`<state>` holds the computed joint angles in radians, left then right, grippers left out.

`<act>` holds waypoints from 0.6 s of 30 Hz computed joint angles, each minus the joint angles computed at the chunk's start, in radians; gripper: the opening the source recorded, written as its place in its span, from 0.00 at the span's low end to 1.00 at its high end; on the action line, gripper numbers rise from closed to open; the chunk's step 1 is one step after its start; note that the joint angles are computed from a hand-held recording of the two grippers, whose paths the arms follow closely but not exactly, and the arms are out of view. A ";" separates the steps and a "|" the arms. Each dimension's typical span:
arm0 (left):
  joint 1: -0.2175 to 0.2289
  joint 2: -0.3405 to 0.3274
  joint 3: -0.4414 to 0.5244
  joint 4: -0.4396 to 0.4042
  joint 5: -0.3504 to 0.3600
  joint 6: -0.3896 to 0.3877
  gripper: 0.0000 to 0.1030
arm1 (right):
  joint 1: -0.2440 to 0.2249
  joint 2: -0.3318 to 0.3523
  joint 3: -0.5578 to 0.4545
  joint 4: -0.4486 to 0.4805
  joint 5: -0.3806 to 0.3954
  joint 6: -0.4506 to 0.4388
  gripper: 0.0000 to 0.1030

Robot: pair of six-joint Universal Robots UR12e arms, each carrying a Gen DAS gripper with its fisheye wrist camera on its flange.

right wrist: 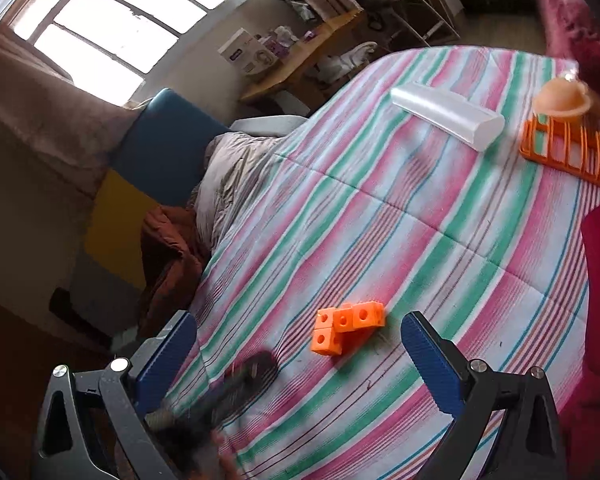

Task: Organize rigid objects
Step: 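Grasp the red metal canister with the left tool, then grasp the orange block cluster with the right tool while the left tool lifts the canister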

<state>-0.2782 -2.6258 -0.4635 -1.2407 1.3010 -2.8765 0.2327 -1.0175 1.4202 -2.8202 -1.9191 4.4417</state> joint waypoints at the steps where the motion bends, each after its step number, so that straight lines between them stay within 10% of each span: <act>1: 0.004 0.038 -0.072 0.036 0.004 0.009 0.74 | -0.001 -0.002 0.003 0.007 0.002 0.014 1.00; 8: 0.036 0.266 -0.496 0.255 0.002 0.127 0.74 | -0.010 -0.006 0.006 0.077 0.022 0.065 1.00; 18: 0.072 0.392 -0.747 0.434 -0.077 0.249 0.74 | -0.012 0.034 -0.090 0.286 0.073 -0.045 1.00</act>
<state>-0.2058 -2.2336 -1.2105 -0.8067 1.2237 -2.6276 0.2210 -0.9834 1.3304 -2.5344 -1.8463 4.3964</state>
